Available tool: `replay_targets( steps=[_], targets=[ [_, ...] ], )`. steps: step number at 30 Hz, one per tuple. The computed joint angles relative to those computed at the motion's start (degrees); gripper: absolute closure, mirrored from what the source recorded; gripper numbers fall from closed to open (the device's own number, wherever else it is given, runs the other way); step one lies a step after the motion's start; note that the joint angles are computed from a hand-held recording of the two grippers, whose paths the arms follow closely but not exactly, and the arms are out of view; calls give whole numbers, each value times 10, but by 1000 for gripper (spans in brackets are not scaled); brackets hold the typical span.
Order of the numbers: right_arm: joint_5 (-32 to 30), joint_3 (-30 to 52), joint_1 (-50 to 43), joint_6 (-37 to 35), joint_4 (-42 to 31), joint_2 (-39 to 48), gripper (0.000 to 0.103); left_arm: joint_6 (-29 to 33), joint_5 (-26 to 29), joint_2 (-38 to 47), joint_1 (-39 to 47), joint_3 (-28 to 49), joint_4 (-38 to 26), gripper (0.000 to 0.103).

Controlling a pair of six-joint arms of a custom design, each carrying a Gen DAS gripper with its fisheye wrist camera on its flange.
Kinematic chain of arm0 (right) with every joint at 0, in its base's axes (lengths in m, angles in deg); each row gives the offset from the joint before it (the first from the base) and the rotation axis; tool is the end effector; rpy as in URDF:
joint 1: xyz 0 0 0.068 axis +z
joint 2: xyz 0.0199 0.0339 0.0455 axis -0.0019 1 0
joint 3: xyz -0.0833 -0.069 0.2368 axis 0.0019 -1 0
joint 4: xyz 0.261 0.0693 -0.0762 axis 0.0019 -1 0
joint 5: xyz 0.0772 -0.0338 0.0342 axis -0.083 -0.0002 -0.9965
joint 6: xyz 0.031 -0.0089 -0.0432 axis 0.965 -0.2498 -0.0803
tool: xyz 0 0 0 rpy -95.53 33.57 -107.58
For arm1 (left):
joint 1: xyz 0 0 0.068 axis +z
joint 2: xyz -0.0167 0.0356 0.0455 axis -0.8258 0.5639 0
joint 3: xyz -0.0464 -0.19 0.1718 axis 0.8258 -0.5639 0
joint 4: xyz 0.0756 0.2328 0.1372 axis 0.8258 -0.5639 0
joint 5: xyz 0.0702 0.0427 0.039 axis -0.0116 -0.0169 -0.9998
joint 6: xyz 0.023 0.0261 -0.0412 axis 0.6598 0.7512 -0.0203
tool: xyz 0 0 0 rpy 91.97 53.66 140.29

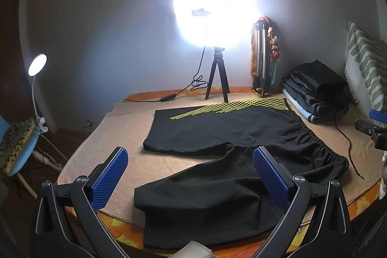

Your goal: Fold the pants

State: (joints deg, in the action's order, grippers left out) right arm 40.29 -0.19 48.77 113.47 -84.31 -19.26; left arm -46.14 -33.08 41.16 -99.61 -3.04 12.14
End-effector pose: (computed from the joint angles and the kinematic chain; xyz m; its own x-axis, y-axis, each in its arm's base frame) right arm 0.1319 0.1067 0.2340 -0.5367 0.1303 -0.8337 0.3952 0.9117 -0.1119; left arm 0.2615 -0.2301 0.2399 -0.4492 0.2233 -0.8651 0.2866 0.9531 0.0972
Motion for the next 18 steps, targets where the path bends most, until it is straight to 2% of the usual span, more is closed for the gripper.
replay_targets(
  steps=[18],
  targets=[
    [-1,2,1,2,-1,4,0,4,-2,0,2,-7,5,0]
  ],
)
